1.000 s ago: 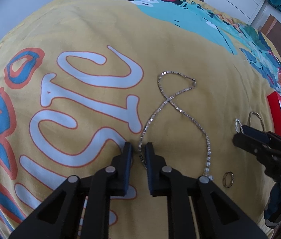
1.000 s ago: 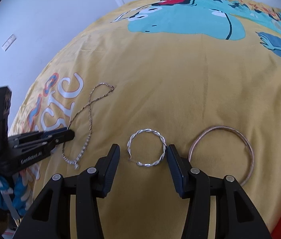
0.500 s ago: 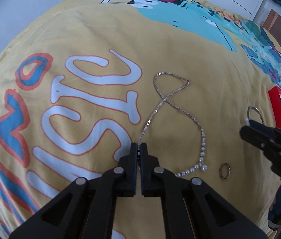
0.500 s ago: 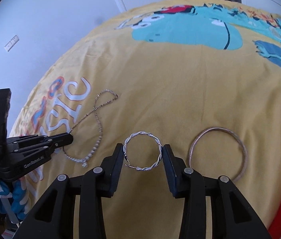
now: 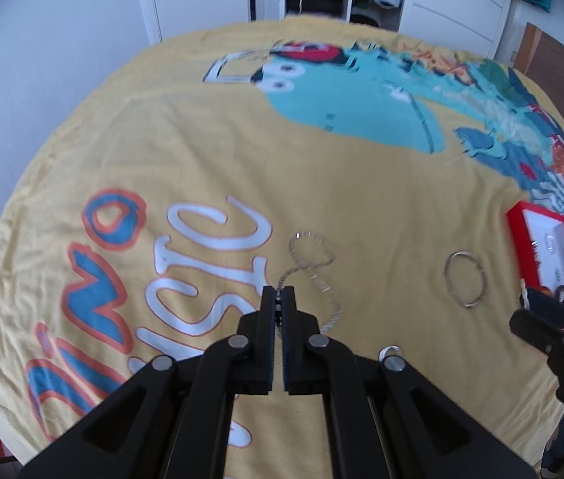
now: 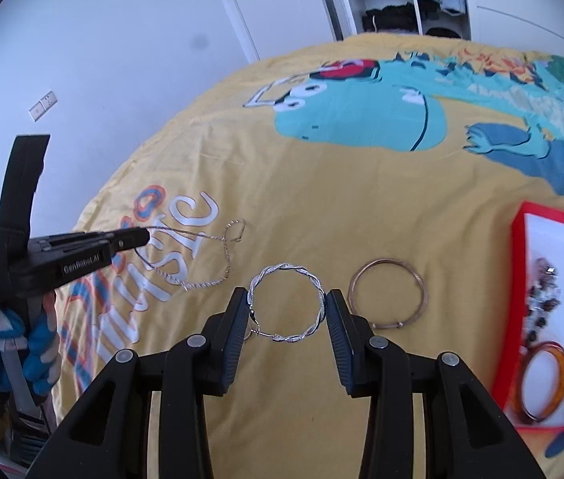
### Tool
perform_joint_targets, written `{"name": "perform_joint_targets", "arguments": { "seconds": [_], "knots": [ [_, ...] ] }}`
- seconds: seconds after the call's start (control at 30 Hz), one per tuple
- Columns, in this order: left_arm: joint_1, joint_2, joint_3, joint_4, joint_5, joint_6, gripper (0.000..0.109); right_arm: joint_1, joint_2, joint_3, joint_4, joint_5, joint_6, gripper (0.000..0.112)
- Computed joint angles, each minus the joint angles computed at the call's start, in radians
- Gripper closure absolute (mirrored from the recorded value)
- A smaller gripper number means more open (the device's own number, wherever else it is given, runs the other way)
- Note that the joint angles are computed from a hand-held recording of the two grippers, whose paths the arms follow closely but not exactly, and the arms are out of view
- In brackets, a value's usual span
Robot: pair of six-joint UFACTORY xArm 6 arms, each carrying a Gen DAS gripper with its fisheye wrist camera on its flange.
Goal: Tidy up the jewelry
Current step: 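Carry the necklace and twisted hoop into the red box and open both tools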
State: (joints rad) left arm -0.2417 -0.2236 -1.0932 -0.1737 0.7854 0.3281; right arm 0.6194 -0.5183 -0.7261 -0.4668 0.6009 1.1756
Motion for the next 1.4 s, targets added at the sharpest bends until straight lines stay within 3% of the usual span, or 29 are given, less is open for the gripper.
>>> {"name": "perform_joint_targets", "arguments": {
  "seconds": [0.33,0.73,0.9,1.1,1.23,1.4],
  "knots": [
    [-0.017,-0.178,-0.012,-0.023,0.062,0.01,0.107,0.165,-0.163,-0.035,-0.146,0.252,0.155,0.073],
    [-0.047,-0.379,0.005,-0.05,0.142,0.025,0.107,0.489,-0.268,-0.104,-0.336,0.61,0.363,0.073],
    [-0.127,-0.419,0.009,-0.013,0.156,-0.018,0.107,0.617,-0.328,-0.081,-0.381,0.742,0.457,0.073],
    [-0.282,-0.404,-0.008,0.044,0.148,-0.108,0.107,0.751,-0.455,-0.016,-0.401,0.933,0.55,0.073],
    [-0.392,-0.35,-0.038,0.071,0.127,-0.17,0.107,0.83,-0.557,0.025,-0.404,1.077,0.582,0.073],
    [-0.506,-0.233,-0.107,0.093,0.085,-0.225,0.107,0.864,-0.704,0.086,-0.383,1.211,0.57,0.073]
  ]
}}
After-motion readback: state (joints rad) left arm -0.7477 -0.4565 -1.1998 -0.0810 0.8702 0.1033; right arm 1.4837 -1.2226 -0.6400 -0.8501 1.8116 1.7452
